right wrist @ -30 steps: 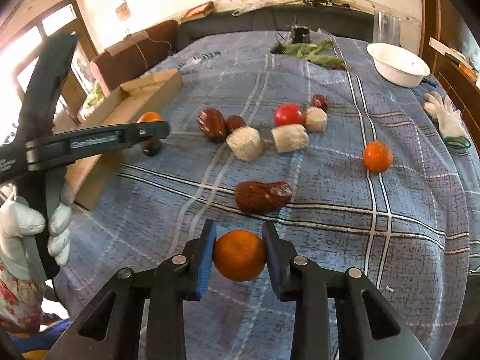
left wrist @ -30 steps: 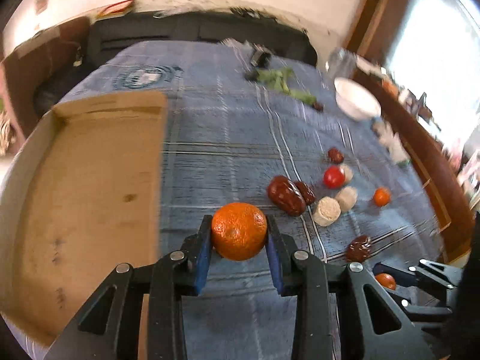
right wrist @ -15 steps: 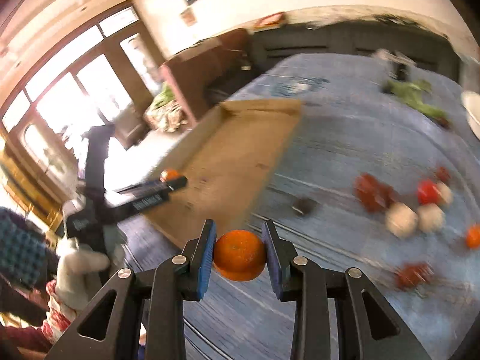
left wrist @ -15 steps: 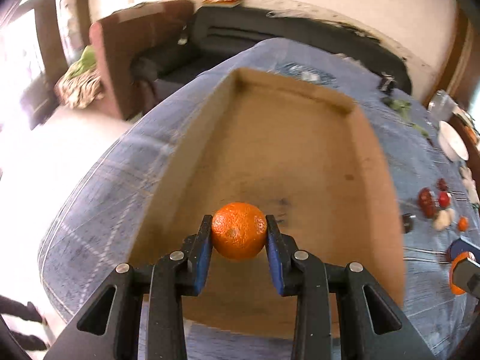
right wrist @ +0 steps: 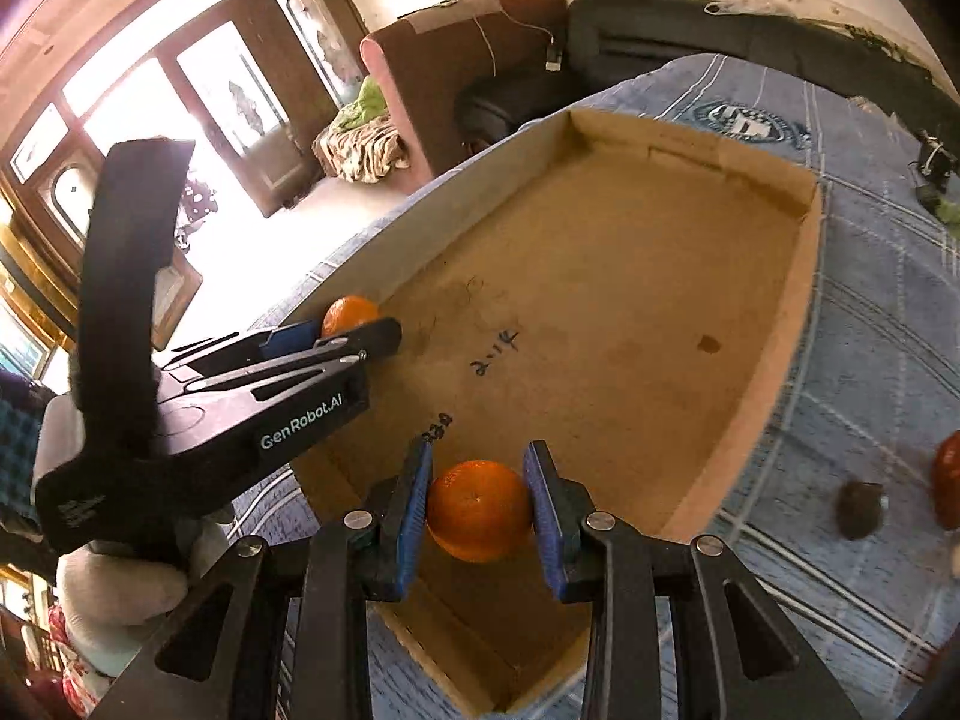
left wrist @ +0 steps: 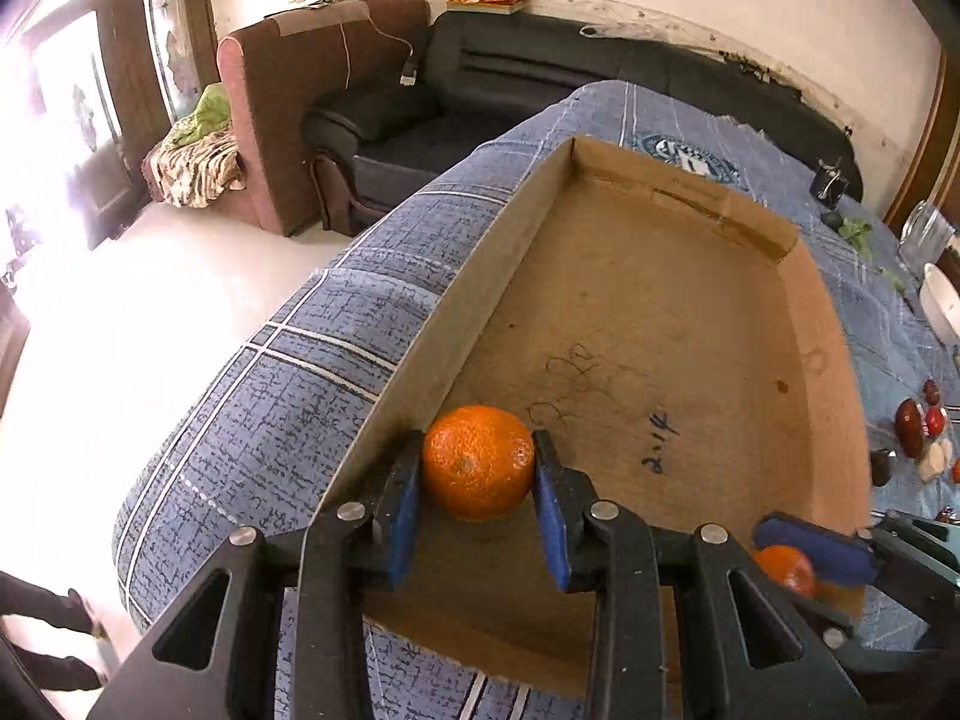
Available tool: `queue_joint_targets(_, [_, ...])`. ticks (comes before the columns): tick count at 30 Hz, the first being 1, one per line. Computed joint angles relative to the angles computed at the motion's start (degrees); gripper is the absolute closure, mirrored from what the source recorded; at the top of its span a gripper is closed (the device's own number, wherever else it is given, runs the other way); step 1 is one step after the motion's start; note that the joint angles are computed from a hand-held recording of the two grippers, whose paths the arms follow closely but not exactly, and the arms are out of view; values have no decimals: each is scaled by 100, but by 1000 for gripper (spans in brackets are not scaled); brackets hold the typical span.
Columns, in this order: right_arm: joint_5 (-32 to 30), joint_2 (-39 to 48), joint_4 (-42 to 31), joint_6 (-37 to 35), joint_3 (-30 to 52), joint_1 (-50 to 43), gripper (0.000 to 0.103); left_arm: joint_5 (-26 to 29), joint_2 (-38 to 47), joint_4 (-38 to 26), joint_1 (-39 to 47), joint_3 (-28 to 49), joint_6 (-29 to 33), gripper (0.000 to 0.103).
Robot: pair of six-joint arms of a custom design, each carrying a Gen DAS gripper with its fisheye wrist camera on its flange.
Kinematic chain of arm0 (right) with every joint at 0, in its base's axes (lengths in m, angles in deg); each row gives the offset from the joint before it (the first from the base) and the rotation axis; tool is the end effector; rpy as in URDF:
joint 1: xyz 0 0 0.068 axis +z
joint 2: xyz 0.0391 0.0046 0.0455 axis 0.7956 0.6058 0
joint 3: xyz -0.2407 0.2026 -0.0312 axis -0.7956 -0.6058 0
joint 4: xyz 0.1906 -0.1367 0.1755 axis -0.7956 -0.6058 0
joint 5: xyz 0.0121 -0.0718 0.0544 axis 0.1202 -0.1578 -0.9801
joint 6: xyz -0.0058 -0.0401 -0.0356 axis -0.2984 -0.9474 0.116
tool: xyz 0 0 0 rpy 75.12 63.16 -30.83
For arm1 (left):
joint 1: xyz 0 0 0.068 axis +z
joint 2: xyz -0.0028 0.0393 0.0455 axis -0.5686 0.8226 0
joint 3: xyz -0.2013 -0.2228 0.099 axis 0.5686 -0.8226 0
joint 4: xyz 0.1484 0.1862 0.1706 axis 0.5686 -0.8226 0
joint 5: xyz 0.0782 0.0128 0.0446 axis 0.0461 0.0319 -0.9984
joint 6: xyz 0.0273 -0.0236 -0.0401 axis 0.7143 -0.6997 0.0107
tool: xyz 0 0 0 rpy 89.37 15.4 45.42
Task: Organize fruits
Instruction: 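Carry both oranges into the cardboard tray and open both tools, then grasp the dark round fruit with the left tool while the right tool grasps a red date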
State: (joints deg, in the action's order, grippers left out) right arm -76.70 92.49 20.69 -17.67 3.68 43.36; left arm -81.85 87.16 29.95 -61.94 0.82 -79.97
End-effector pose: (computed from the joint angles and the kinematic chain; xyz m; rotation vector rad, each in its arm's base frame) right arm 0.2400 -0.0257 0.1117 0.0353 2.5024 0.4271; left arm 0.3162 -0.1612 0.1060 0.3887 2.4780 -0.1985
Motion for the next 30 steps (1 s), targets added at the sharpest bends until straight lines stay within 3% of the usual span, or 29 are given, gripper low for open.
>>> queue_joint_targets(3, [-39, 22, 139, -14, -62, -16, 62, 249, -222, 101, 116, -196, -159, 69])
queue_joint_targets(5, [-116, -91, 147, -12, -143, -92, 51, 288, -444, 133, 141, -351, -329, 66])
queue_joint_targets(10, [-326, -1224, -377, -245, -415, -664, 50, 403, -1277, 145, 220, -753, -689, 54])
queue_joint_targets(12, [-630, -1799, -826, -541, -515, -1295, 46, 353, -1516, 111, 116, -830, -747, 48])
queue_joint_targets(15, [-1325, -2396, -1732, -1359, -529, -2789, 42, 139, -1682, 64, -329, -843, -808, 47])
queue_joint_targets(19, [-2248, -1922, -2821, -2976, -168, -5326, 30, 190, -1434, -23, -989, -609, -892, 47])
queue_joint_targets(23, [-2475, -837, -3353, -4169, 392, -7005, 29, 167, -1010, -111, -1899, -223, -890, 47])
queue_joint_targets(26, [-2343, -290, -3455, -4619, 638, -7630, 29, 297, -545, -201, -2476, 209, -792, 47])
queue_joint_targets(30, [-2157, 78, -3310, -4811, 711, -7770, 29, 131, 238, -414, -2979, 912, -627, 47])
